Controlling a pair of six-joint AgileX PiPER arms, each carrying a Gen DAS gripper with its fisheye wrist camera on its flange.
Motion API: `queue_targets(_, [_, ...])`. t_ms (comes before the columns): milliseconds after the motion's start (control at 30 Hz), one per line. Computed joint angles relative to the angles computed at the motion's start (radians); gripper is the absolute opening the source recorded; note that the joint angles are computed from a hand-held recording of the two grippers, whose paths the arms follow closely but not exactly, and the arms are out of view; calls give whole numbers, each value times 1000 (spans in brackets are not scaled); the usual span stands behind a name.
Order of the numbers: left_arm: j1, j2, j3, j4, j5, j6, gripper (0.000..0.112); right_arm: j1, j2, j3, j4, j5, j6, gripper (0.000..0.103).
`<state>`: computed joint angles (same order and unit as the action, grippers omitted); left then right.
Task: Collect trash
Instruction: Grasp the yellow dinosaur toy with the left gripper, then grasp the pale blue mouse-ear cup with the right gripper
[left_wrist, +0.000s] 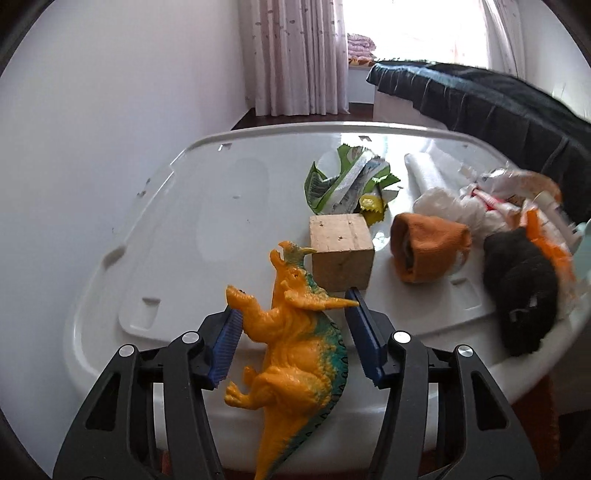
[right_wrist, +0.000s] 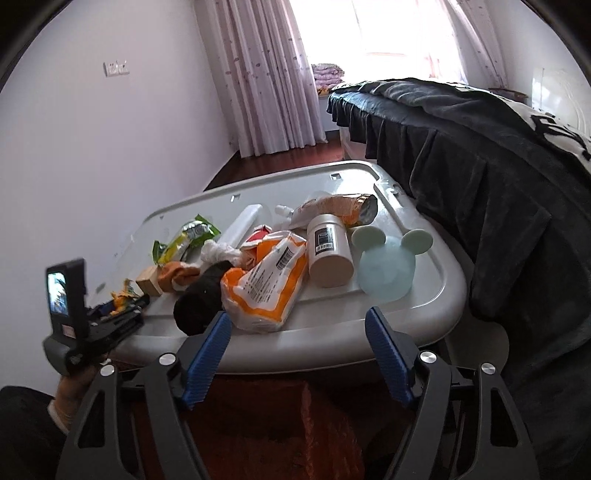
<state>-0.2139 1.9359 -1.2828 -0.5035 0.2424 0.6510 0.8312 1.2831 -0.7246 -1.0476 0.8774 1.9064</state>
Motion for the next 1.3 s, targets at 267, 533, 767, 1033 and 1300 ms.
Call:
queue_targets(267, [74,-201,123,-239,91,240,54,-1,19,-3,11,-1,-10,74])
queue_targets(533, [103,-442,312,-350,157,386,54,-66,-1,-37,4,56,-75,74])
queue_targets(767, [91,-583,480,-559,142,648,54,-272,26,-24,5,1,-100,74])
queue_targets(1033, [70,-549,511,-655,140,773,54,-441,186,-61,-41,-165,-63,74])
queue_targets(1300, [84,-514,499,-681,149,790,54,-563,329,-89,-167,-252,14,66])
